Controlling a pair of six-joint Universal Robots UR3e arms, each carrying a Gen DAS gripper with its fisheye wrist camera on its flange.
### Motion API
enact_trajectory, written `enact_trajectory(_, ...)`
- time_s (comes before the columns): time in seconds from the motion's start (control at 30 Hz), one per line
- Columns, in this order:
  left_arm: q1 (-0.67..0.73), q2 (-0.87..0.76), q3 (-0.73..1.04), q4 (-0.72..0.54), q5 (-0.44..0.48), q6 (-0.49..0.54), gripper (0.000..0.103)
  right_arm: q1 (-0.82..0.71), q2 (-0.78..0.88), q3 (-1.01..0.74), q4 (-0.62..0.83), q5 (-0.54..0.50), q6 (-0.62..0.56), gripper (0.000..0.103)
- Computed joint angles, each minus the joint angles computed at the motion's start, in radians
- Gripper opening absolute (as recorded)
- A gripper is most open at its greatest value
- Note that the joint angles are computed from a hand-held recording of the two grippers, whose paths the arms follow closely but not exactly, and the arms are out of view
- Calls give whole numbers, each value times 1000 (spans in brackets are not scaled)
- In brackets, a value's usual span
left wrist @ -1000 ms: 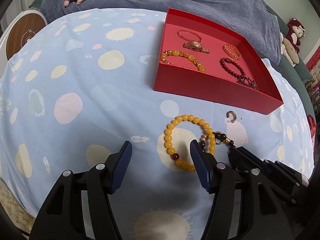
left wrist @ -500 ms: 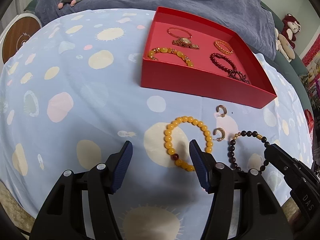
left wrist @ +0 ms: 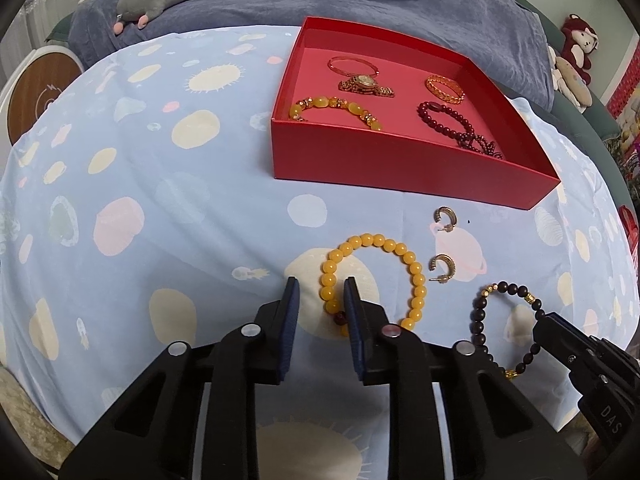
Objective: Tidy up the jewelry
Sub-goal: 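Grasp the orange bead bracelet with the left tool while the right tool lifts the dark bracelet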
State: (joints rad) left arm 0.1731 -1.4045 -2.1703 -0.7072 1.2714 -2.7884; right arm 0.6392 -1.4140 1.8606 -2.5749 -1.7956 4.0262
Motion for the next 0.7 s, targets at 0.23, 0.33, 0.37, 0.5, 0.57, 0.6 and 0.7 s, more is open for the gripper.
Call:
enact_trajectory(0.23, 30, -1, 20, -48, -27, 17, 7, 4, -10, 9, 5, -3, 6, 7)
enact_trajectory(0.33, 43, 16, 26, -77, -43, 22, 7, 10, -14, 4, 9, -12, 6, 7)
enact_trajectory(0.37, 48, 25, 29, -90, -51, 26, 7, 10, -16, 3, 9, -14, 5, 7)
enact_trajectory(0.5, 65, 69, 41, -141, -78, 39, 7, 19, -24, -11, 19, -29, 0, 7)
enact_trajectory(0.57, 70, 87, 49, -163, -91, 43, 7, 24, -30, -19, 28, -36, 1, 7)
enact_trajectory(0.6, 71, 95, 54, -175, -94, 44, 7, 27, -33, -22, 30, -40, 2, 7)
enact_trajectory(0.7, 76, 123, 70, -215, -108, 49, 7, 36, -38, -35, 41, -51, 3, 7)
